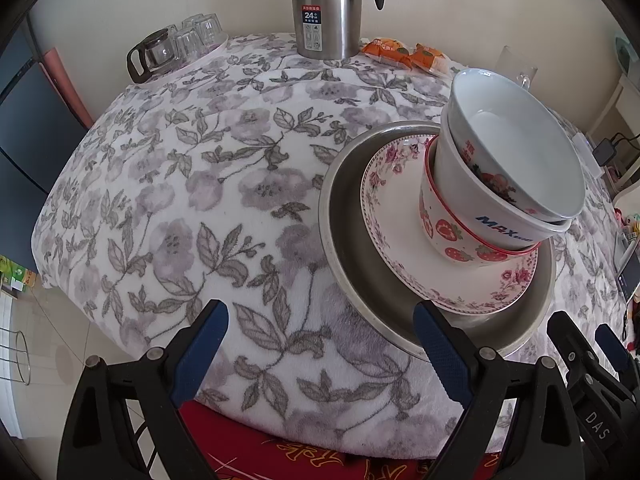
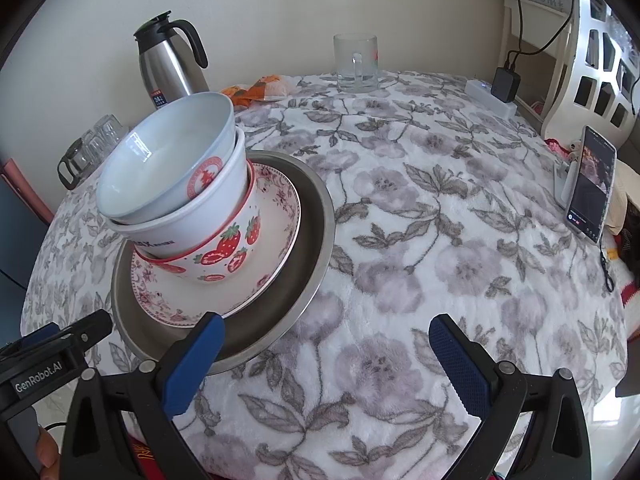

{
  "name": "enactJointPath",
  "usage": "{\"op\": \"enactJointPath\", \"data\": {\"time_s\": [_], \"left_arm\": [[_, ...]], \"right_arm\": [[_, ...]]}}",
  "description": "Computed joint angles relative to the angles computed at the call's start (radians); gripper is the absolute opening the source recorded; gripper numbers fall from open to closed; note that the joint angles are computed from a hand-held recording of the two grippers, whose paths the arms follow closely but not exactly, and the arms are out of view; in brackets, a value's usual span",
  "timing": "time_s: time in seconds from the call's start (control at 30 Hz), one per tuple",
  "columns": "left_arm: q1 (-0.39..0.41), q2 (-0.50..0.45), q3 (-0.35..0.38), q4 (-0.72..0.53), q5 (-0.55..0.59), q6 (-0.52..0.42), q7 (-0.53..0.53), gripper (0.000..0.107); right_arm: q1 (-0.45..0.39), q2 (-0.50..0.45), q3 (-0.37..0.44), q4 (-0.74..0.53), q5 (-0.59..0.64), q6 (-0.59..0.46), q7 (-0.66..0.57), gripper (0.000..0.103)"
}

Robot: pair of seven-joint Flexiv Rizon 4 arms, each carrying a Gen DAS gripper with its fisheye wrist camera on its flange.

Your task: Organize plates and bowls

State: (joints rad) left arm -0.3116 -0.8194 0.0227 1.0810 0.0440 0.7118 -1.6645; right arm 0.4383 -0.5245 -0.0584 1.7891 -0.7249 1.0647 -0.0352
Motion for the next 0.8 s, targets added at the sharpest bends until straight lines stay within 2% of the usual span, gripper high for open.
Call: {"op": "enactJointPath", "data": {"time_s": [0.8], "left_arm": [[0.001, -0.007, -0.001, -0.009, -0.002, -0.013, -0.005, 0.094]], "right_arm": [[-0.001, -0.004, 0.001, -0.004, 0.006, -0.001, -0.006, 0.103]]}}
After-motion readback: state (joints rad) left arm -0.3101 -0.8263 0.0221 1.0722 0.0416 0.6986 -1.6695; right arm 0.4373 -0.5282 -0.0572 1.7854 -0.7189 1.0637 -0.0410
